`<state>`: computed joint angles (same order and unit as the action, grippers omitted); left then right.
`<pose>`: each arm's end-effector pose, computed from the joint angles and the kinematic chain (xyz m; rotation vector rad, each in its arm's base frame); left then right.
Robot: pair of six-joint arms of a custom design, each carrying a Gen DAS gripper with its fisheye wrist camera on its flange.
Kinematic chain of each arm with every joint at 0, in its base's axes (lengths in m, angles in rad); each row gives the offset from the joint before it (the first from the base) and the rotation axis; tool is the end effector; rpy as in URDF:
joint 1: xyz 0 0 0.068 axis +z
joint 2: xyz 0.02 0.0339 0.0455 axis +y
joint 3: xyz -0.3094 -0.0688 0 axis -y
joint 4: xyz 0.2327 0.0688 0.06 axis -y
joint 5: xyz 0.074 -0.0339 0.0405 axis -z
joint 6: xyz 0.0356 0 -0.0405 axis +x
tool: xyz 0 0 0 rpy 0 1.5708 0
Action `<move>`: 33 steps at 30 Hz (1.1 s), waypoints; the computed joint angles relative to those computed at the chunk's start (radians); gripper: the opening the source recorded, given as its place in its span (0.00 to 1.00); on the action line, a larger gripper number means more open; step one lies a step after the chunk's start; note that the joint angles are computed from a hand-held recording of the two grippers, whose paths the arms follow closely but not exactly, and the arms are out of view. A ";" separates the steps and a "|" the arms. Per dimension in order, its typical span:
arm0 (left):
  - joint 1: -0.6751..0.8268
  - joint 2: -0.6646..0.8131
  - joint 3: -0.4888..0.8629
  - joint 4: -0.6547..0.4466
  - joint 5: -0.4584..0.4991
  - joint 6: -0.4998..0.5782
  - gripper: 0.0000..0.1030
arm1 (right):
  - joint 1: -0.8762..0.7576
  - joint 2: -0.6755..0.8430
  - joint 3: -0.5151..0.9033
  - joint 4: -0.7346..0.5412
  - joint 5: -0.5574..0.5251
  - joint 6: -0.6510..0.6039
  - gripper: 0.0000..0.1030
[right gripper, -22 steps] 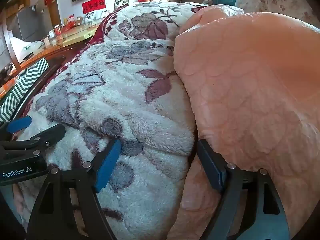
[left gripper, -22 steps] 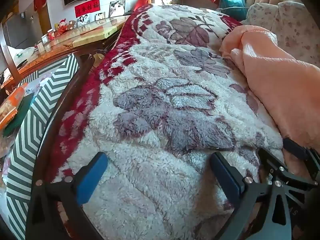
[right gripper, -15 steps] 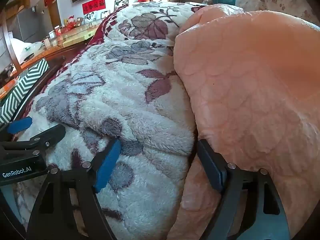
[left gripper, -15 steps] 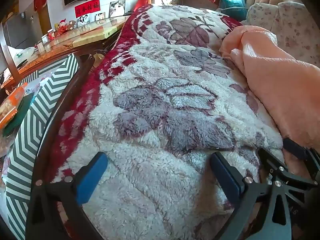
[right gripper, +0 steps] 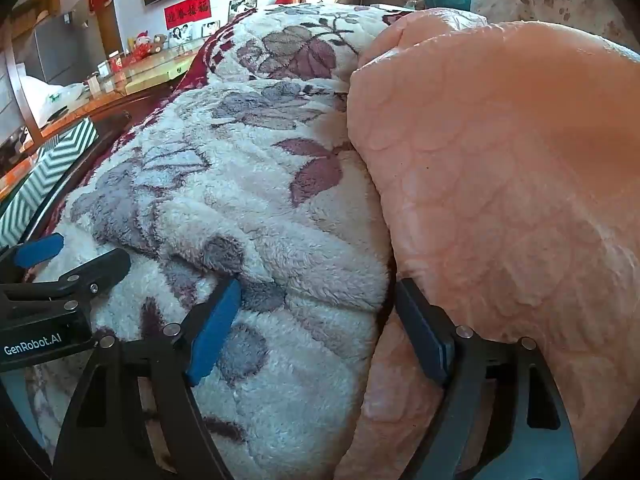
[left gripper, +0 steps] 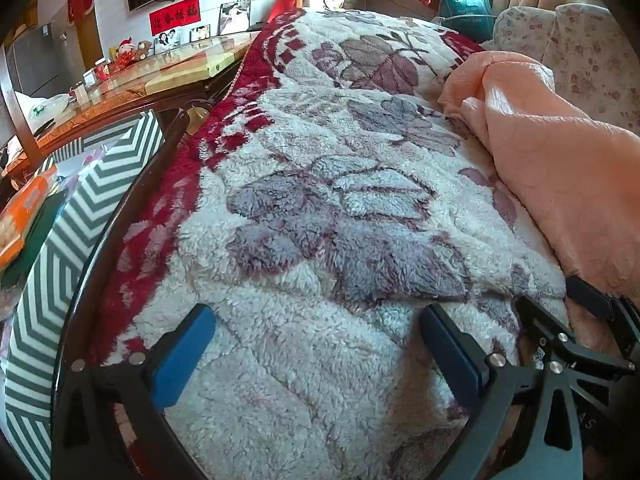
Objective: Organize snacks
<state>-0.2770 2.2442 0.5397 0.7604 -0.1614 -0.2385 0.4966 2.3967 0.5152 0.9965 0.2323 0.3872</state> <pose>0.2953 -0.0780 0.0283 -0.0174 2.4971 -0.0110 0.2696 0.1368 -0.0007 -0.0317 2.4266 0.1145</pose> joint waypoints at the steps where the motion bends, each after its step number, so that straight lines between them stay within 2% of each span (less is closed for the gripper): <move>1: 0.000 0.000 0.000 0.000 0.000 0.000 1.00 | 0.000 0.001 0.001 0.000 0.000 0.000 0.78; 23: -0.001 0.000 -0.001 0.001 -0.001 0.000 1.00 | -0.012 0.015 -0.014 0.032 -0.016 -0.004 0.78; 33: 0.007 0.000 -0.001 0.002 0.004 0.007 1.00 | -0.015 0.025 0.019 0.008 -0.018 -0.005 0.79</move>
